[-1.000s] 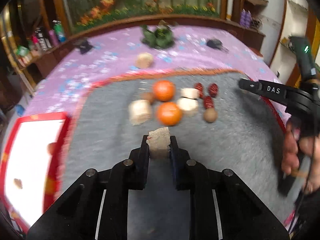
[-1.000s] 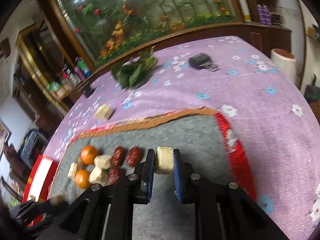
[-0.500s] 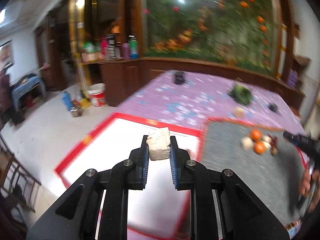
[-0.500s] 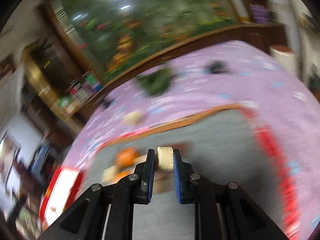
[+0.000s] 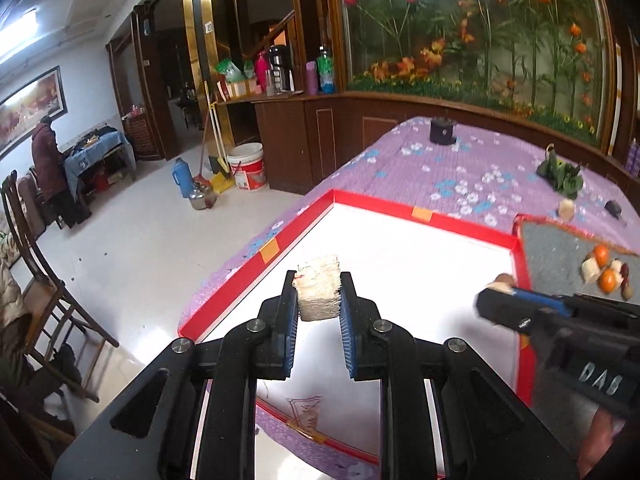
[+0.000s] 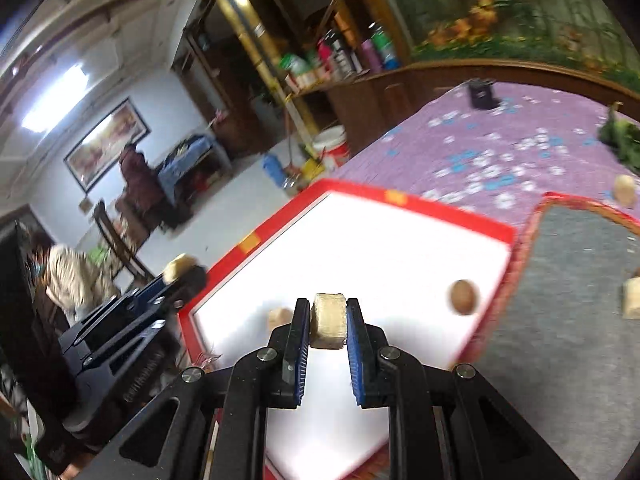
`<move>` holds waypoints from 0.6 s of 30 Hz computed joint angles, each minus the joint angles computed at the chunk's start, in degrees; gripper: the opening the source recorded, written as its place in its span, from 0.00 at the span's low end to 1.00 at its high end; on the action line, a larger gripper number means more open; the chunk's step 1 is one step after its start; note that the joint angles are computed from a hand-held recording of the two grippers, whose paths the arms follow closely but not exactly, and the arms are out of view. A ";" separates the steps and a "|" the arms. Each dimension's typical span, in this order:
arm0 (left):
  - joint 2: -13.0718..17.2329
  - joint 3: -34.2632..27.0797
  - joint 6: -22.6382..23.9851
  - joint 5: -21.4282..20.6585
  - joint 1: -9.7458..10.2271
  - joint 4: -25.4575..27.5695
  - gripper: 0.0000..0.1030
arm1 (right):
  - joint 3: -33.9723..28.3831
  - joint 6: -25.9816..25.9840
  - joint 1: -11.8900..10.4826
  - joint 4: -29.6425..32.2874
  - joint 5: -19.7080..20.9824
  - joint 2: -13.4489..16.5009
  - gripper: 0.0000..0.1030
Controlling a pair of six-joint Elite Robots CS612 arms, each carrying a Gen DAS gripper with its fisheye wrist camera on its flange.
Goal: Organize fruits
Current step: 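Carry both beige cubes into the white tray and open both tools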
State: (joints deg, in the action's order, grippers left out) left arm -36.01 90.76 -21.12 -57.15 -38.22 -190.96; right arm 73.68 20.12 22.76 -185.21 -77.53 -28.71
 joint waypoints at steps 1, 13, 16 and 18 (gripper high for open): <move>0.13 -0.29 0.14 0.04 0.14 0.70 0.17 | -0.83 -0.38 0.05 1.22 0.28 0.38 0.16; 0.27 -3.54 -4.38 0.59 0.80 16.30 0.23 | -8.68 -7.52 0.66 16.60 2.79 3.34 0.16; -0.22 -3.61 -6.32 1.40 0.51 18.61 0.31 | -8.54 -9.85 0.33 16.41 4.28 3.13 0.17; -0.69 -3.15 -6.54 2.92 -0.07 18.07 0.33 | -6.91 -9.63 -0.02 13.09 5.50 2.48 0.18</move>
State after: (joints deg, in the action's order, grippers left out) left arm -36.69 87.62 -27.67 -54.23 -38.29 -172.89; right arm 66.77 10.49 22.74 -172.12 -72.02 -26.23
